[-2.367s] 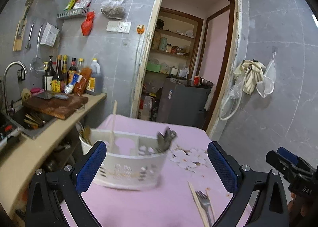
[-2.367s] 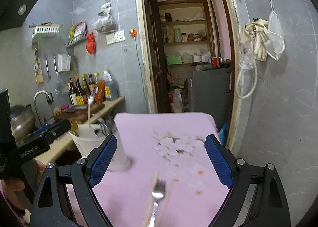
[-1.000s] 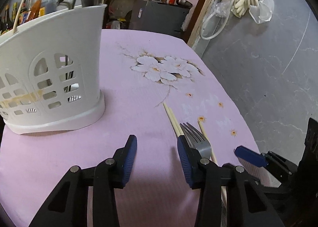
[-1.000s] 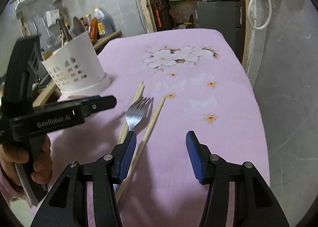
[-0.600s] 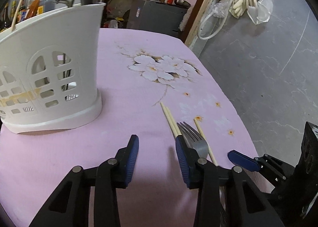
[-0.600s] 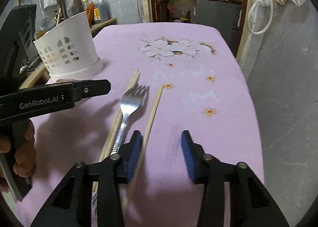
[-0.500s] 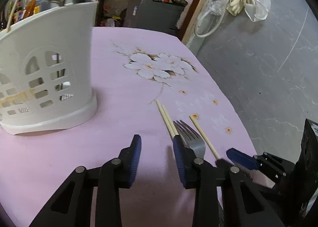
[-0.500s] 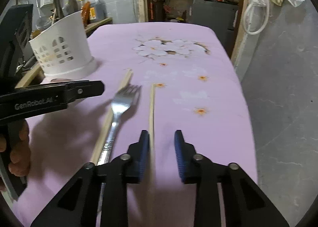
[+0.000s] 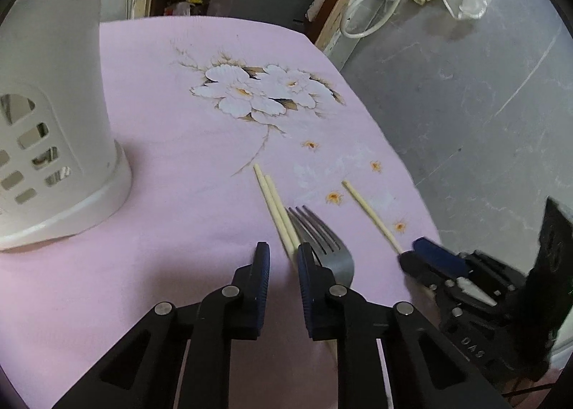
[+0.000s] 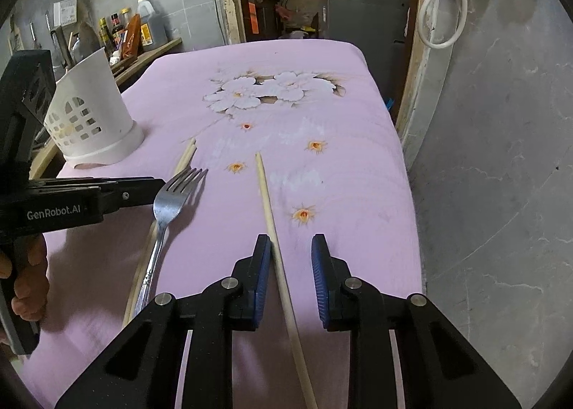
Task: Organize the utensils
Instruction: 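Grasp a wooden chopstick with the left tool while the right tool grasps another chopstick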
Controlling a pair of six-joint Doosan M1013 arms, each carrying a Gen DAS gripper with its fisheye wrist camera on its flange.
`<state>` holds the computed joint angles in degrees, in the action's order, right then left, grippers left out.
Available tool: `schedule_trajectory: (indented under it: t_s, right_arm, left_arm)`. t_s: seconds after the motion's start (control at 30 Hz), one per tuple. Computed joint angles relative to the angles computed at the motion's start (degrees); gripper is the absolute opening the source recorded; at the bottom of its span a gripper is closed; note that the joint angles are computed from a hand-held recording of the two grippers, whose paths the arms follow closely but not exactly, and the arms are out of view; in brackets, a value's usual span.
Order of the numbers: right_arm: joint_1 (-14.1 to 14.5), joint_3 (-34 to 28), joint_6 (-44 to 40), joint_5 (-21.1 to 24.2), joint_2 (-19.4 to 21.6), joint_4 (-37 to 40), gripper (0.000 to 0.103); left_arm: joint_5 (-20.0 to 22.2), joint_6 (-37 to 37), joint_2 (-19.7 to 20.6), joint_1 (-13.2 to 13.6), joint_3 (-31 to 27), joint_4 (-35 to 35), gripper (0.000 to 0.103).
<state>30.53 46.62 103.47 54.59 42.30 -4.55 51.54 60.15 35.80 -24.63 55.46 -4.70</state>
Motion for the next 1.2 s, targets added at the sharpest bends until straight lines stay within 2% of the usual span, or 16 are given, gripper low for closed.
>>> schedule_trajectory:
  t_s: [0.13,0.23,0.4,0.6,0.8,0.97,1.2]
  right_arm:
    - [-0.3,-1.8,-1.6,0.8,1.2,1.9,0.021]
    - [-0.6,-3.7,-3.0,1.8,2.3,3.4,0.021]
    - [-1.0,-9.2,-5.7,4.9,5.3,5.7,0.021]
    - [-1.4,-14.0,-8.8,7.7,7.9,7.3,0.021]
    - [-1.6,-17.1,-11.0,9.4,9.5,8.3,0.021]
    - [-1.8,-20.4,-12.8,11.9,11.3,9.2,0.021]
    - [-1.2,-26.7,-14.6,16.7,14.2,7.2,0.021]
  left_arm:
    - [-0.4,-1.7,0.0,0.5,0.3,-1.8,0.016]
    - [1.5,-1.9,0.8,0.6,-1.2,-1.7,0.015]
    - [7.2,-1.8,3.1,0.9,-5.9,-2.3,0.014]
    - [8.6,-2.7,4.2,1.7,-7.4,-5.4,0.011]
    - [12.6,-4.4,6.2,2.1,-11.3,-6.7,0.009]
    - [12.4,-5.3,6.7,2.6,-11.7,-8.5,0.009]
    - [13.8,-5.4,7.1,1.8,-13.0,-5.1,0.007]
